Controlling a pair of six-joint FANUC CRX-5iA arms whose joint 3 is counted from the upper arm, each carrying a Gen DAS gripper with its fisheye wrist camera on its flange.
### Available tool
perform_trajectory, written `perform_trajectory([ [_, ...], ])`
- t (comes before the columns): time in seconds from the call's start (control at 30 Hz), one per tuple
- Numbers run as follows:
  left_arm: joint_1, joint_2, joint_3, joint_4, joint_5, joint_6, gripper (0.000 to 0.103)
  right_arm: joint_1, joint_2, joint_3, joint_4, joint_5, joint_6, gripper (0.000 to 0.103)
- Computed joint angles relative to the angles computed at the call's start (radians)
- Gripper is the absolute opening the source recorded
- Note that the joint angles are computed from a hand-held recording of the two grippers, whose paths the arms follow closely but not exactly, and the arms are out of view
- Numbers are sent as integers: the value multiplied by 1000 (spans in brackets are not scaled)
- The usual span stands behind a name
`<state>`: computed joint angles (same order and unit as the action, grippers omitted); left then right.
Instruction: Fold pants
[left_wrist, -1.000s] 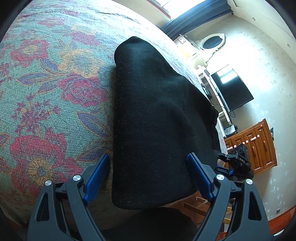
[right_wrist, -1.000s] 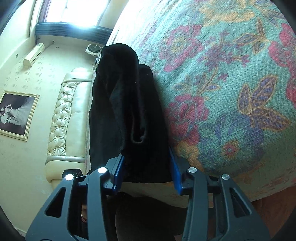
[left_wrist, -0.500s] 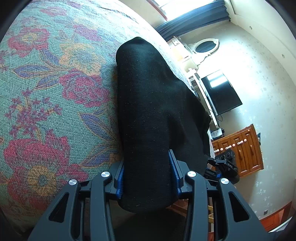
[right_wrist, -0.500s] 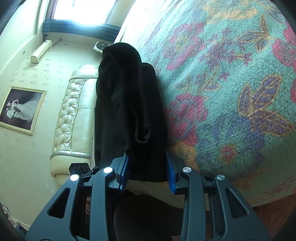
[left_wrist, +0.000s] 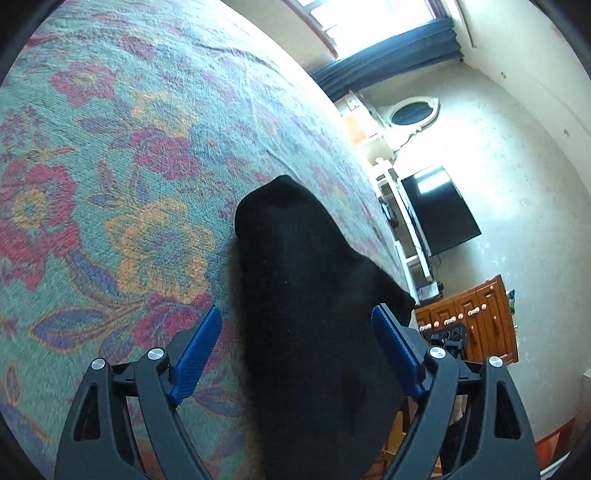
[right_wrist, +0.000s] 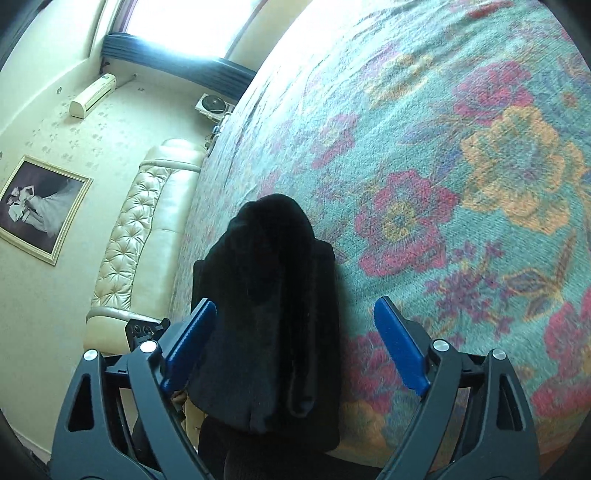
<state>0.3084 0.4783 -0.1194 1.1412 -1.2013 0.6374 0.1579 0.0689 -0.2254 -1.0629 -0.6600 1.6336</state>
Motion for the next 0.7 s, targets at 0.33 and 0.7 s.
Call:
perform_trajectory([
  [0.33,-48,121,140,-42,-36,55,82,-90,168,140,-189,-95,155,88],
  [0.7,-80,159,255,-168,-24,143,81,-88,244,188,-209,-97,127,26],
])
